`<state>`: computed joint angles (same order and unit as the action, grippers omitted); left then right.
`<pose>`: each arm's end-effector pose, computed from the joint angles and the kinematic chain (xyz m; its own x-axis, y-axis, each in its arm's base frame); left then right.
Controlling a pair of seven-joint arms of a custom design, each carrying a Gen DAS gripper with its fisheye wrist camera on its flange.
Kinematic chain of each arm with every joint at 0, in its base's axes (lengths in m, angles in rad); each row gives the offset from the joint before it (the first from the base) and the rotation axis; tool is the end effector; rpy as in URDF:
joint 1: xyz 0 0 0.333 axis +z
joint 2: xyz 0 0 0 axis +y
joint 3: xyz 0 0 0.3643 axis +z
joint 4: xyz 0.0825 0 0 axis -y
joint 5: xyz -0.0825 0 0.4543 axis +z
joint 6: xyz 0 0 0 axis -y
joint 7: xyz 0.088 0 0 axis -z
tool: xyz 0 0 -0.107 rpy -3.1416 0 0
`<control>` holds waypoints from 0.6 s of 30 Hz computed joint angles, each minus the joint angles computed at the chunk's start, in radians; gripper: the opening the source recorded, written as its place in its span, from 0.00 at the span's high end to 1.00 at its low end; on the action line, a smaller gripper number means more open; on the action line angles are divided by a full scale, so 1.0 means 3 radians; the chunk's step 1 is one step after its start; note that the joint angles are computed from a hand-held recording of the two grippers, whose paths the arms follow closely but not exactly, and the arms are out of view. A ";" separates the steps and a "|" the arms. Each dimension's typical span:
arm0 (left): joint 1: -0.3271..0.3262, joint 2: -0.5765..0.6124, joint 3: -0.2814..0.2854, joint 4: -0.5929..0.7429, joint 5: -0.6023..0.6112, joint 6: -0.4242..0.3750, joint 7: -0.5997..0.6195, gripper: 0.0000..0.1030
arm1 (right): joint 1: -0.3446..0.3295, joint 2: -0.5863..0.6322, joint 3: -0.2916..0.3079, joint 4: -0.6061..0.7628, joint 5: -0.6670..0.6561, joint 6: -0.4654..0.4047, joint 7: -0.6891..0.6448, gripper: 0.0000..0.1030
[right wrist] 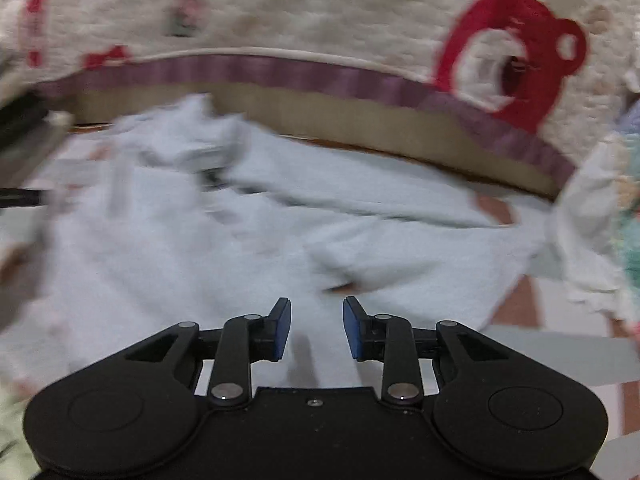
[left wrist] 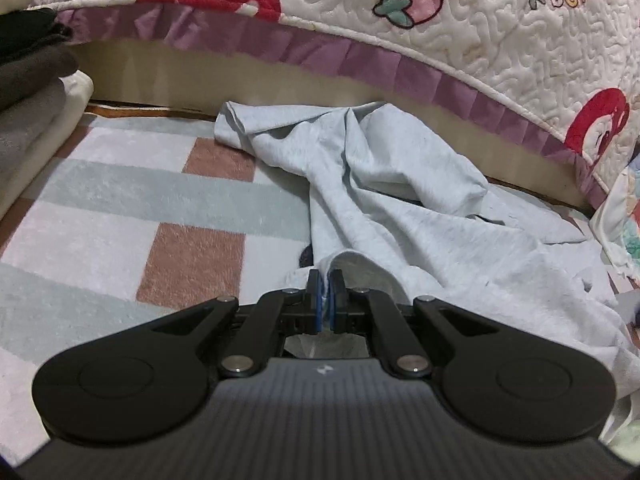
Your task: Fold clothes
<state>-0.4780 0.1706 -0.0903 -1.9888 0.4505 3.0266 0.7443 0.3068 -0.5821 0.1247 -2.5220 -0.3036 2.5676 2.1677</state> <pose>0.5750 -0.4022 0.4870 -0.2673 -0.9252 0.2693 -0.6921 -0.0101 -0.7218 0.4106 0.2010 0.5576 0.0447 -0.9989 -0.0143 -0.7751 -0.0257 -0.6313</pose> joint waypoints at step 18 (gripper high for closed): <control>-0.0032 0.0039 0.0078 0.0051 0.0416 0.0006 -0.0383 0.98 | 0.0201 0.0075 0.0144 -0.0032 -0.0380 -0.0658 0.0292 0.96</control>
<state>-0.4877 0.1822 -0.0670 -1.9734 0.5753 3.0283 0.6295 0.3669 -0.5597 0.1680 -2.5316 -0.4177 2.3703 2.2554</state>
